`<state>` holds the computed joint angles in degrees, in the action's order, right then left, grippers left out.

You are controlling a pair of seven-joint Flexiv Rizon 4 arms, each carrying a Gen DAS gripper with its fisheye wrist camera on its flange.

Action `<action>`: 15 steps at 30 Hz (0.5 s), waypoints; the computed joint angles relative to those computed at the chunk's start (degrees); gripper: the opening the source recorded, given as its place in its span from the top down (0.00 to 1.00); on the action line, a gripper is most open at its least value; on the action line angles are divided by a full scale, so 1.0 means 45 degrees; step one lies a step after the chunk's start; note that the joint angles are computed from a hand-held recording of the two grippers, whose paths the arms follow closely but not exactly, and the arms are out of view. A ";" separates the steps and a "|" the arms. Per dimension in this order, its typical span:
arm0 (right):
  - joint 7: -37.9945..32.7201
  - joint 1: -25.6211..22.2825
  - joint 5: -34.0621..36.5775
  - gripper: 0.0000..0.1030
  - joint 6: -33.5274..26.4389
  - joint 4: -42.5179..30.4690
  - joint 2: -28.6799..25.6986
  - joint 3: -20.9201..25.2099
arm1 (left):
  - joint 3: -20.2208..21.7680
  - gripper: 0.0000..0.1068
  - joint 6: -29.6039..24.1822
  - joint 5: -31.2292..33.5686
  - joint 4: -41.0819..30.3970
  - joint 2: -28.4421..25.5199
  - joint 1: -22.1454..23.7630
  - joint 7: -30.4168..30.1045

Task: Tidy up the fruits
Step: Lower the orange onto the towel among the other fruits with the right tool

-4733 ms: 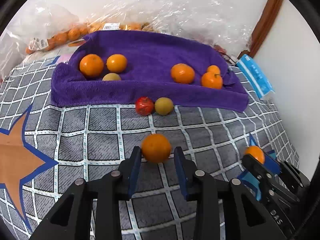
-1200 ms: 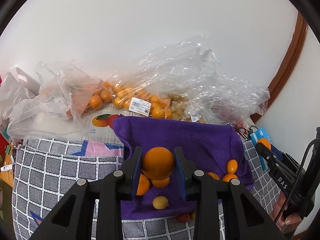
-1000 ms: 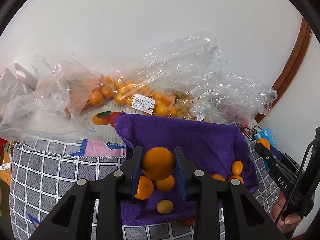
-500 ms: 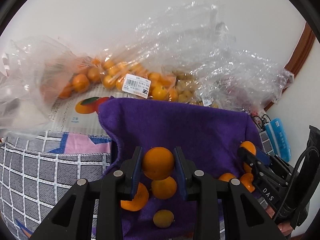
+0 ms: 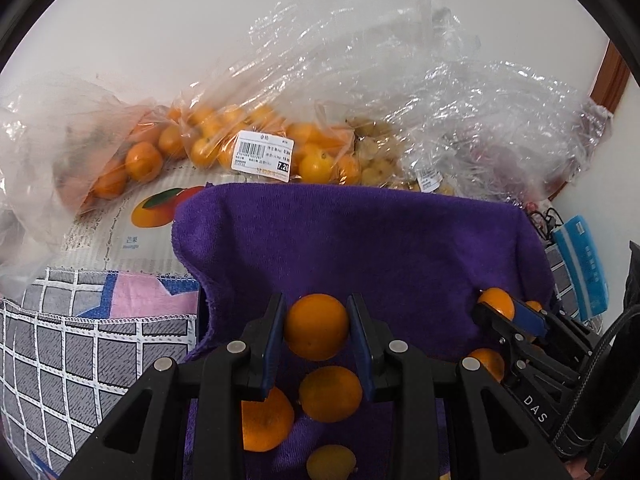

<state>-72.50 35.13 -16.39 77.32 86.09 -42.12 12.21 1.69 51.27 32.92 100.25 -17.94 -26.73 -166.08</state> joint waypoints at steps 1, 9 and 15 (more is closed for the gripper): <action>-0.0006 0.0013 -0.0011 0.69 -0.0064 -0.0052 -0.0041 -0.0004 | -0.0018 0.72 0.0020 -0.0052 0.0003 -0.0038 0.0032 0.0049; -0.0031 0.0094 -0.0051 0.69 -0.0232 -0.0201 -0.0199 -0.0085 | 0.0032 0.72 0.0366 -0.0410 0.0041 -0.0310 0.0080 0.0199; -0.0037 0.0091 -0.0044 0.69 -0.0214 -0.0179 -0.0180 -0.0090 | 0.0113 0.72 0.0599 -0.0697 0.0086 -0.0487 0.0098 0.0358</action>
